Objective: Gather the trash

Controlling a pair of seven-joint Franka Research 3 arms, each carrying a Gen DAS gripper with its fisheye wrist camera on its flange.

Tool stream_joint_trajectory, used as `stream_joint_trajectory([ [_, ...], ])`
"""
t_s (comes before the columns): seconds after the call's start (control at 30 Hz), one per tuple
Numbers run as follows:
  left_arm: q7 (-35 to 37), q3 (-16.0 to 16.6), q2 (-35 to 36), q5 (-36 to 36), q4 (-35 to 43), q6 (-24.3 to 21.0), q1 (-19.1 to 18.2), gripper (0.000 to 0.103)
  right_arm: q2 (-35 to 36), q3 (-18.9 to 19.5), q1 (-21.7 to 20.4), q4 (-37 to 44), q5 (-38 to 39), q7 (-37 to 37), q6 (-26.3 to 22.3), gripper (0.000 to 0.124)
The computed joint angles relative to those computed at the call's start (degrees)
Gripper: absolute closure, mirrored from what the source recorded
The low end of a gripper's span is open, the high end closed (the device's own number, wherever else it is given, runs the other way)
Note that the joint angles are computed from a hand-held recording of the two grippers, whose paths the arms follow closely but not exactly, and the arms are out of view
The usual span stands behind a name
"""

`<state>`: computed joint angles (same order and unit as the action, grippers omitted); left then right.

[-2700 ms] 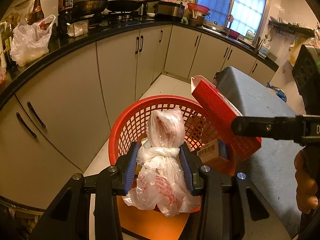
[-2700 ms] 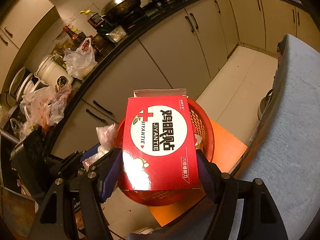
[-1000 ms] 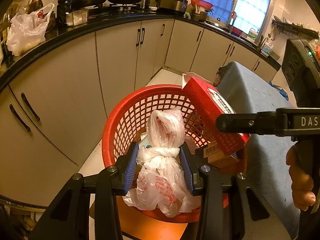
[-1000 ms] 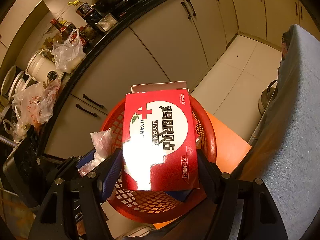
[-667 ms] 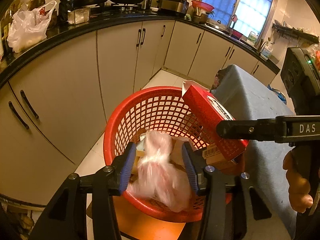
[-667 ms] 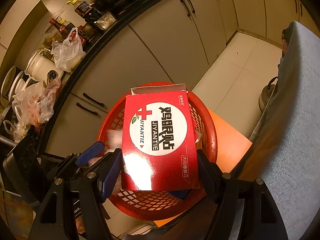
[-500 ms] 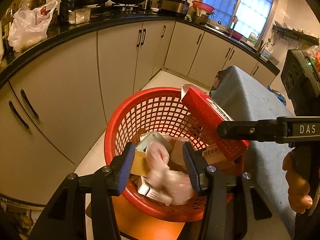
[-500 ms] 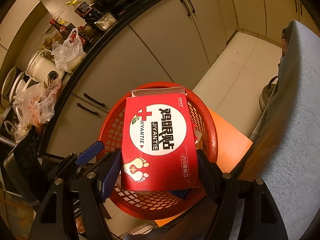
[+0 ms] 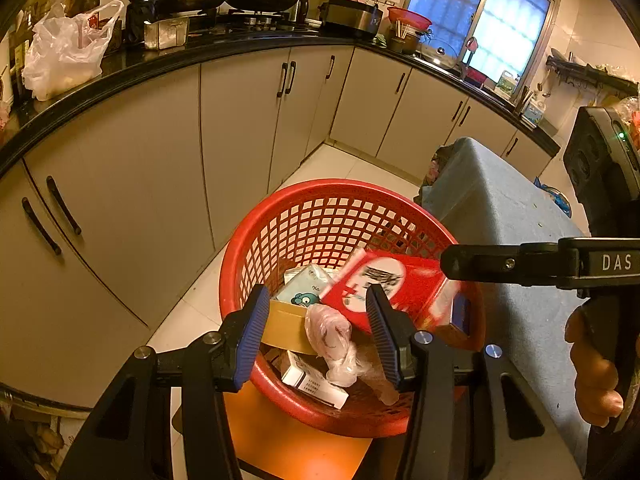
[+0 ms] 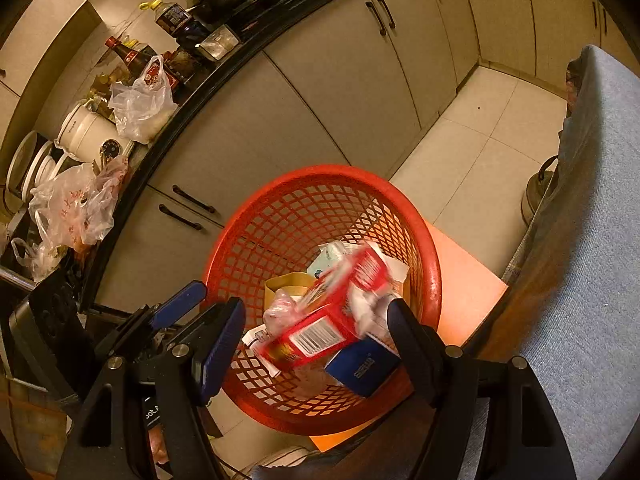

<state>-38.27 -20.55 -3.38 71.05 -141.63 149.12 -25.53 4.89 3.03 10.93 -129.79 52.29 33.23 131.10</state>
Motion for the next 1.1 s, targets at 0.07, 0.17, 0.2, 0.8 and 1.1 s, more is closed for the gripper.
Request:
stream_joint_trajectory([
  [0.07, -0.1, -0.1, -0.1, 0.0, -0.1, -0.1, -0.1, 0.054, -0.2, 0.0, 0.0, -0.1, 0.0, -0.1, 0.0, 0.046],
  [0.17, -0.3, -0.2, -0.1, -0.3, -0.1, -0.5, -0.2, 0.052, -0.5, -0.1, 0.0, -0.4, 0.0, -0.2, 0.1, 0.046],
  [0.2, -0.3, -0.3, -0.1, -0.5, -0.2, -0.7, -0.3, 0.051, -0.5, -0.1, 0.0, -0.4, 0.0, -0.1, 0.0, 0.046],
  [0.8, 1.5, -1.2, -0.5, -4.8, 0.6, -6.7, -1.6, 0.022, -3.6, -1.1, -0.5, -3.2, 0.2, -1.1, 2.2, 0.045],
  [1.1, 3.2, -1.9, -0.2, -10.8, 1.8, -13.8, -3.1, 0.015, -6.7, -1.7, -0.4, -6.2, 1.6, -1.8, 7.8, 0.042],
])
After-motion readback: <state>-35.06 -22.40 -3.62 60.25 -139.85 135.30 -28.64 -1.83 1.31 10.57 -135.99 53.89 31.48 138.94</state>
